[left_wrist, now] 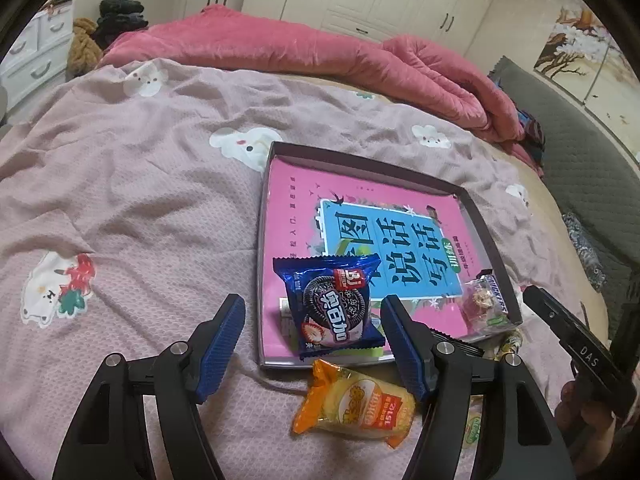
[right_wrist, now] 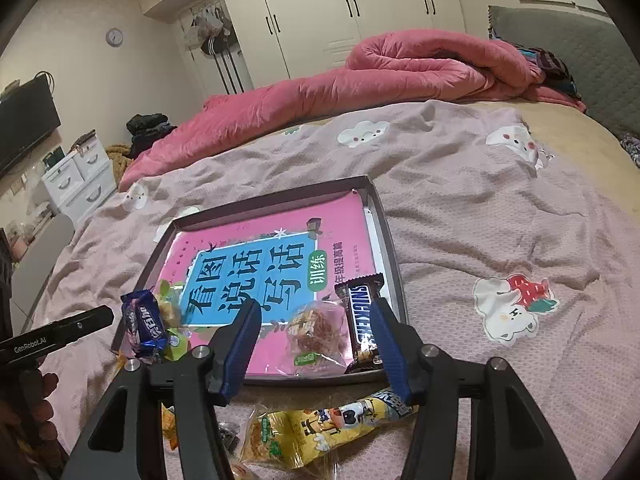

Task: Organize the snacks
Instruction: 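Open the left tool to release the blue biscuit pack while the right tool releases the pastry bag, then withdraw both tools from the tray toward the remaining snacks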

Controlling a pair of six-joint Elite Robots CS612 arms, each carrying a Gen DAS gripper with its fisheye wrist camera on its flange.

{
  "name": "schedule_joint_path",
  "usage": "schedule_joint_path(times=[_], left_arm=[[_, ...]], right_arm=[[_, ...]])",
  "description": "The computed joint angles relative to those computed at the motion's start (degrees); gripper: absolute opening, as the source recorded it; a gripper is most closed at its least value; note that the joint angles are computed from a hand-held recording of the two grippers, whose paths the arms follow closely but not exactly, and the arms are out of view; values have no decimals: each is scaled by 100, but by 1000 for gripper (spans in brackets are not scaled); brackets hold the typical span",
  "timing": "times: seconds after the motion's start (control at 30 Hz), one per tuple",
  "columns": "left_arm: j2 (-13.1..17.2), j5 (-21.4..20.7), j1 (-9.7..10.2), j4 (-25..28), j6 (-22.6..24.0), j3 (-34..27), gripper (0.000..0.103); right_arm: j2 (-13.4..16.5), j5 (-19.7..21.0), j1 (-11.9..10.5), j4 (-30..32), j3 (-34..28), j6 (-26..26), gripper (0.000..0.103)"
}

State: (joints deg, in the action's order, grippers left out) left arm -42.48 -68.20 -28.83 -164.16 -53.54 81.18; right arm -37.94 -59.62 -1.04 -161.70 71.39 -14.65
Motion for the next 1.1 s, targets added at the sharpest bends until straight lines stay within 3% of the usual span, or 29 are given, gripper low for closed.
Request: schedule_joint_path(times=[0.7, 1.1], left_arm=[[-158, 168, -70, -202, -4, 216, 72], [-166, 130, -137, -212, 260, 182, 75]], right_arm=[[-149, 160, -27, -143, 210, -103, 59], [-318, 450, -78, -132, 478, -439, 61]])
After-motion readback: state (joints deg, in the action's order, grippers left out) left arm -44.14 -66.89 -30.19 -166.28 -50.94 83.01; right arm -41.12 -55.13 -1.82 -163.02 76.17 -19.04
